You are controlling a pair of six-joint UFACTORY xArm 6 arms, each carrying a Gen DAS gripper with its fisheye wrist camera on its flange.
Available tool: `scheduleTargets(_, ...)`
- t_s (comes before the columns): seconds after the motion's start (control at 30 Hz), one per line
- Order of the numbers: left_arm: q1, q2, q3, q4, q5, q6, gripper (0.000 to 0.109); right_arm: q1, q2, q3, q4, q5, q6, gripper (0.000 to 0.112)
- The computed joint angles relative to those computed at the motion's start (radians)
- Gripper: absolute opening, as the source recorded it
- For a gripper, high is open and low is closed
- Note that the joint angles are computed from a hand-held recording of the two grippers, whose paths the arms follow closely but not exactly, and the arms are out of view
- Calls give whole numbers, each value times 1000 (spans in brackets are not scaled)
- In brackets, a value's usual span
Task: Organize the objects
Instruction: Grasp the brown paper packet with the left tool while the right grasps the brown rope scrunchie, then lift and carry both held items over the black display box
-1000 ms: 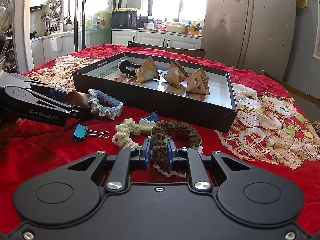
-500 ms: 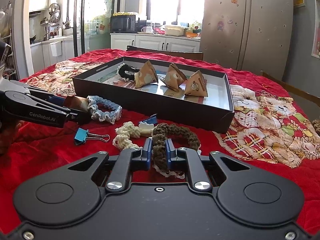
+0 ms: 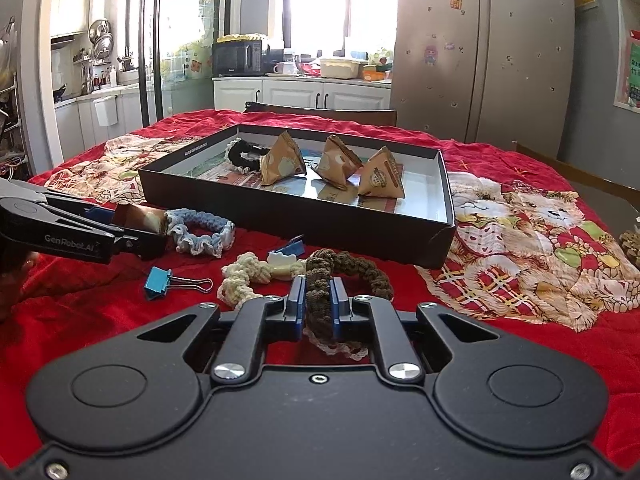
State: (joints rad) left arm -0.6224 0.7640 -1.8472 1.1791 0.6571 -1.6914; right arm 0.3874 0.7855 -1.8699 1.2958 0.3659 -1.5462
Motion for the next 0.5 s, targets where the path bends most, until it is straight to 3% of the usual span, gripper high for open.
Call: scheduleTargets(0.5,-4,-13,18,18,2,-30,54,-6,-13,11,59,15,-36,12)
